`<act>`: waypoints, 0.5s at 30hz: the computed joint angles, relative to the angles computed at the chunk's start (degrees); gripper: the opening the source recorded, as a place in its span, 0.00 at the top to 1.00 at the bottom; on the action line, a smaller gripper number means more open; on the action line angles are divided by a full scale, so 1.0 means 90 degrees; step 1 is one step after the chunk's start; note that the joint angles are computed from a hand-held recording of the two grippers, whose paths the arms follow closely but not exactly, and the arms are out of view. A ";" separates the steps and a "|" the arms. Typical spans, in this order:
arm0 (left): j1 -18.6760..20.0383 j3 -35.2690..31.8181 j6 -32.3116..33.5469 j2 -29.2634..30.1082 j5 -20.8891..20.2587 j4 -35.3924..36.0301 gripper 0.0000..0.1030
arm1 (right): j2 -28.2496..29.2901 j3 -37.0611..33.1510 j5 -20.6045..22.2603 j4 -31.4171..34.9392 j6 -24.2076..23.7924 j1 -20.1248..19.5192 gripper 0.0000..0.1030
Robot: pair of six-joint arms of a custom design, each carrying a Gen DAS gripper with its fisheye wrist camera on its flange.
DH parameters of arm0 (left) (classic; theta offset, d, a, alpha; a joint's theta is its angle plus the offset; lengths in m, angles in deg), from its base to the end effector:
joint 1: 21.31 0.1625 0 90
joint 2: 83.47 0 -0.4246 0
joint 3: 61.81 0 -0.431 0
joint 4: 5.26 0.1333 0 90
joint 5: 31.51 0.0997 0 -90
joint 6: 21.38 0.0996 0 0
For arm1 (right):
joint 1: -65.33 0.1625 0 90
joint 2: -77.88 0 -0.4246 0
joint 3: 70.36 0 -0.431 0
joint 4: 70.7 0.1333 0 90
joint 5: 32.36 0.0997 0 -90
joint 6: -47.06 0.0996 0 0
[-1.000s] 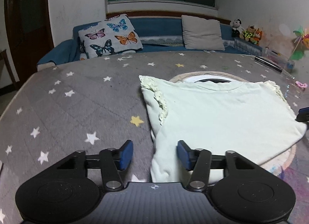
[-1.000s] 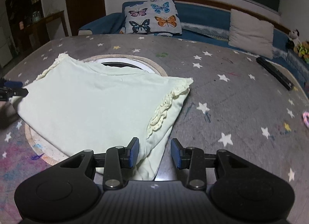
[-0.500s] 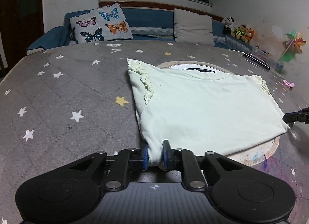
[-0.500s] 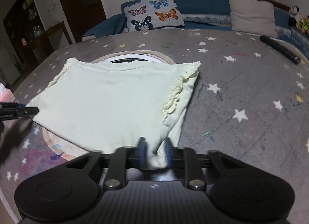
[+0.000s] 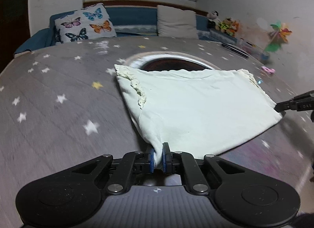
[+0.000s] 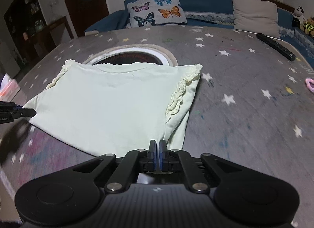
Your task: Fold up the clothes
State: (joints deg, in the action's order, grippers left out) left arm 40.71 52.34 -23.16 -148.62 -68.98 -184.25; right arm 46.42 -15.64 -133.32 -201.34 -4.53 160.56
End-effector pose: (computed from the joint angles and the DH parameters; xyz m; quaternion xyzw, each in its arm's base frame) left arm -0.0830 -0.6088 0.2402 0.0436 0.8551 -0.4031 0.3232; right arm 0.1943 -0.8684 0.1504 0.4555 -0.8724 0.1011 0.1460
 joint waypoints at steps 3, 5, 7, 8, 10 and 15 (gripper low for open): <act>-0.0199 0.0281 -0.0305 -0.0080 -0.0034 0.0121 0.92 | -0.0365 0.0431 -0.0139 -0.0027 -0.0174 -0.0039 0.98; -0.0321 0.0459 -0.0516 -0.0132 -0.0077 0.0252 0.92 | -0.0631 0.0742 -0.0291 -0.0035 -0.0268 -0.0060 0.98; -0.0409 0.0612 -0.0674 -0.0197 -0.0153 0.0391 0.91 | -0.0812 0.0940 -0.0430 0.0011 -0.0334 -0.0083 0.98; -0.0441 0.0655 -0.0731 -0.0226 -0.0171 0.0453 0.89 | -0.0916 0.1056 -0.0539 0.0057 -0.0403 -0.0093 0.97; -0.0494 0.0705 -0.0769 -0.0291 -0.0144 0.0542 0.86 | -0.1072 0.1255 -0.0638 -0.0025 -0.0491 -0.0095 0.94; -0.0662 0.0768 -0.0539 -0.0365 0.0316 0.0367 0.62 | -0.1260 0.1420 -0.0407 -0.0418 -0.0598 -0.0038 0.86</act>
